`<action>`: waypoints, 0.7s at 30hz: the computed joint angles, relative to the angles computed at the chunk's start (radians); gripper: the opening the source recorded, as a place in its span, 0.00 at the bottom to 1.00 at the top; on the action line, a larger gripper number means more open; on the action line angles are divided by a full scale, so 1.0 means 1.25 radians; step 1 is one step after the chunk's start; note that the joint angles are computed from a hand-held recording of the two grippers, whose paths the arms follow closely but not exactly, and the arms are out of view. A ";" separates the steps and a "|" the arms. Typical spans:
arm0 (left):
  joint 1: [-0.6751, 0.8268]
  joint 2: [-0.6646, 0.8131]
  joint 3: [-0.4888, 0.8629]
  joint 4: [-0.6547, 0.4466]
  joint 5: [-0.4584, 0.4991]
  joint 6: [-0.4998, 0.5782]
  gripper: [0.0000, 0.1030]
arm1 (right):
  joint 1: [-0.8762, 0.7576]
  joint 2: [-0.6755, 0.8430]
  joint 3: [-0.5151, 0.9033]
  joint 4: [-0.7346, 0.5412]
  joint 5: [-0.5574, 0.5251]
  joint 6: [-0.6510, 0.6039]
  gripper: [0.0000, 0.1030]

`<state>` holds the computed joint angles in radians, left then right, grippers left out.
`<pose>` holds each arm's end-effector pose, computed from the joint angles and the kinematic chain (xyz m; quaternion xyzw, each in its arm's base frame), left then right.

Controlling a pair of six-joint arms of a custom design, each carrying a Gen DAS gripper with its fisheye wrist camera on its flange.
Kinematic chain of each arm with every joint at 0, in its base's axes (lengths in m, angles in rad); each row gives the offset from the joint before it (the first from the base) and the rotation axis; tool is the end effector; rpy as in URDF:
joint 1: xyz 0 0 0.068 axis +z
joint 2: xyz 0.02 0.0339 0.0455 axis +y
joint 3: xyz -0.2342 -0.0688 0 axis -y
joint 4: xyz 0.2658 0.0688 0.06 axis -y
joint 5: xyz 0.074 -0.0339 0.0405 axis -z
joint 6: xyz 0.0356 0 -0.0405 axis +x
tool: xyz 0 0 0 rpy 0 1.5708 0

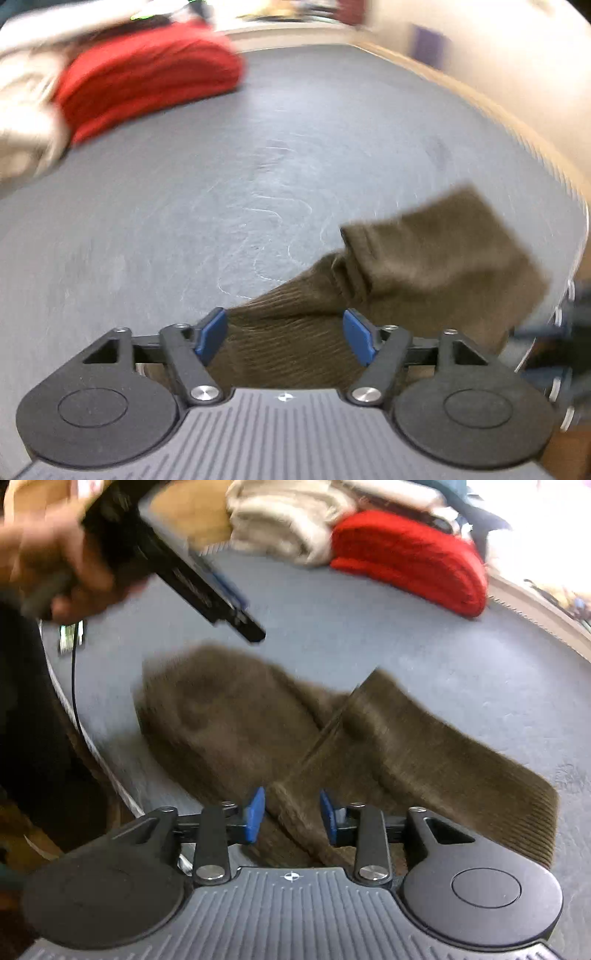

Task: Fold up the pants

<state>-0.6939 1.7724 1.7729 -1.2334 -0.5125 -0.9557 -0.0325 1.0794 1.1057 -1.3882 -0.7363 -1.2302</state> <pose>0.2937 -0.2216 0.3040 -0.1667 0.9399 0.0501 0.2939 0.1951 0.0176 0.2888 -0.5540 0.7453 0.2315 0.2898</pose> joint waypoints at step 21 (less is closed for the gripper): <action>0.112 0.223 0.120 0.220 0.082 -0.122 0.54 | 0.273 -0.075 -0.272 0.355 0.175 0.262 0.13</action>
